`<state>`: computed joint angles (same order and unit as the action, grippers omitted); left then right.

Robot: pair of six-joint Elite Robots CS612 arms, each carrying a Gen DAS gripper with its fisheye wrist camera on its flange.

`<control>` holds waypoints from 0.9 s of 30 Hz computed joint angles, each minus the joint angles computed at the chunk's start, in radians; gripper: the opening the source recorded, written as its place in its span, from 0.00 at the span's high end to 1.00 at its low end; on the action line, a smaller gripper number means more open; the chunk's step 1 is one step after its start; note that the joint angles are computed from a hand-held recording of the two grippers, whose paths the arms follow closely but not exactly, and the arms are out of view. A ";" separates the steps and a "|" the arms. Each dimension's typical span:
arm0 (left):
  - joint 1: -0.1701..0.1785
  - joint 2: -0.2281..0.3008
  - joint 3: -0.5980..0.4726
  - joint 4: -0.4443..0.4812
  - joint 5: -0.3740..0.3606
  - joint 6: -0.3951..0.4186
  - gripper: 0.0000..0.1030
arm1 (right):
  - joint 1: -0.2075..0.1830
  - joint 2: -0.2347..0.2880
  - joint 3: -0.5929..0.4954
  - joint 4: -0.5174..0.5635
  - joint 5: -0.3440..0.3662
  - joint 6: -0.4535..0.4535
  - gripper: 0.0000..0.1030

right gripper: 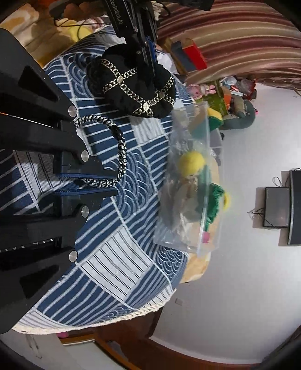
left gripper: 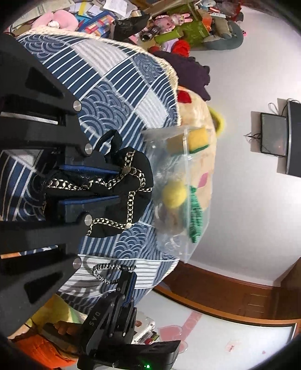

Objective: Organize soft objects
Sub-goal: 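Lower the black chain bag into the clear box and open both tools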

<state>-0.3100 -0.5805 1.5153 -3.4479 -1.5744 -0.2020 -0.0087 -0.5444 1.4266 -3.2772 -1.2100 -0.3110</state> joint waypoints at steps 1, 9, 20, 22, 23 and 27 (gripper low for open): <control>0.001 -0.001 -0.002 -0.009 0.003 -0.001 0.83 | -0.001 -0.001 -0.001 -0.006 0.001 0.006 0.93; 0.000 -0.004 -0.031 -0.067 0.039 0.008 0.83 | -0.008 0.000 -0.033 -0.085 0.001 0.072 0.93; 0.003 0.011 -0.116 -0.079 0.070 0.005 0.83 | 0.008 0.026 -0.130 -0.136 -0.030 0.125 0.93; 0.004 0.019 -0.136 -0.075 0.080 0.006 0.83 | 0.013 0.033 -0.149 -0.136 -0.041 0.128 0.93; 0.005 0.023 -0.148 -0.069 0.082 0.007 0.83 | 0.015 0.038 -0.165 -0.126 -0.039 0.135 0.93; 0.008 0.047 -0.206 -0.031 0.105 0.007 0.83 | 0.026 0.053 -0.205 -0.111 -0.065 0.137 0.93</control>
